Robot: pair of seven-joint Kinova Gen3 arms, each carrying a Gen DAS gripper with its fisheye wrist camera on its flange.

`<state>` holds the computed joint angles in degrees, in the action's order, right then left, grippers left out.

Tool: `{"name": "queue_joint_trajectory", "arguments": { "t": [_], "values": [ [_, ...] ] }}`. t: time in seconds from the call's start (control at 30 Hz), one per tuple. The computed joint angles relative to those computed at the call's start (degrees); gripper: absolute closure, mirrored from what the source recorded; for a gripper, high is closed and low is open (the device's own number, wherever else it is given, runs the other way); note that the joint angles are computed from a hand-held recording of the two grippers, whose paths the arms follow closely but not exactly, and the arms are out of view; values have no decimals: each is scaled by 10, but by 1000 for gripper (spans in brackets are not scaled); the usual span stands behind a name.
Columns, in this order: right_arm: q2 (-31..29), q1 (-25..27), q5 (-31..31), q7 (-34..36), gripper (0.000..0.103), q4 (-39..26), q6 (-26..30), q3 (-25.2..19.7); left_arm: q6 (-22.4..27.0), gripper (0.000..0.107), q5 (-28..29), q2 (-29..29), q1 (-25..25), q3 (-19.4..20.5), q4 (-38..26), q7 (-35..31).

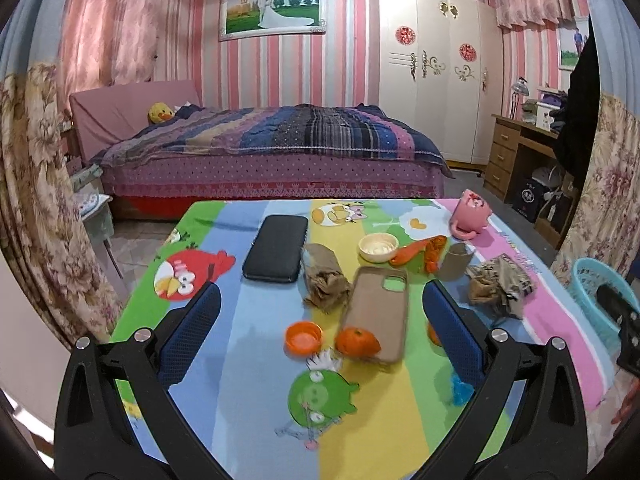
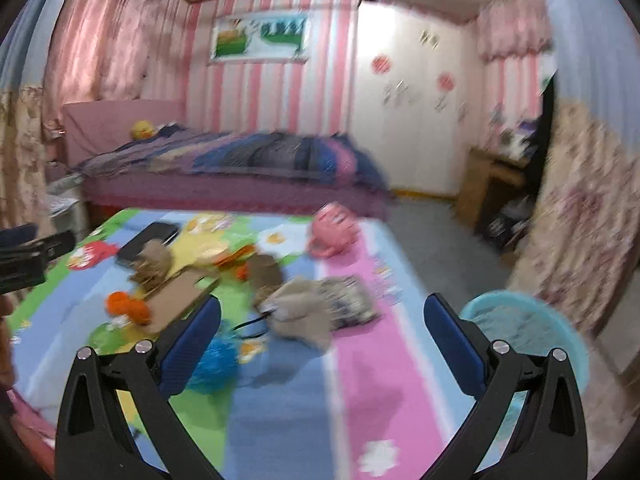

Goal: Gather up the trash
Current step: 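Grasp the blue plastic bag with the right tool while the left tool grasps a tangerine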

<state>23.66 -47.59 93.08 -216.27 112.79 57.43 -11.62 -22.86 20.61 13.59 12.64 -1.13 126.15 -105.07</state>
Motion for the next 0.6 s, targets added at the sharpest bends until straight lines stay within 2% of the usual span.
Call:
{"name": "queue_joint_trajectory", "arguments": {
  "t": [0.1,0.2,0.3,0.4,0.5,0.57,0.6],
  "values": [
    [22,46,20,13,4,-16,-61,-26,0,10,2,17,-7,-4,-3,1],
    [60,28,-7,51,4,-54,-101,3,33,10,-30,24,-34,2,-10,27],
    [86,19,-22,69,4,-76,-124,16,12,10,-25,24,-24,-12,0,27],
    [114,10,-49,110,4,-105,-146,31,13,10,-55,25,-50,3,1,55],
    [127,-14,-32,106,5,-112,-153,55,20,10,-67,30,-55,2,-6,67],
    [131,-5,-38,126,9,-124,-173,53,30,10,-66,36,-54,-3,-14,71],
    [133,7,-51,149,22,-134,-196,50,39,10,-68,39,-57,-3,-21,76]
  ]
}}
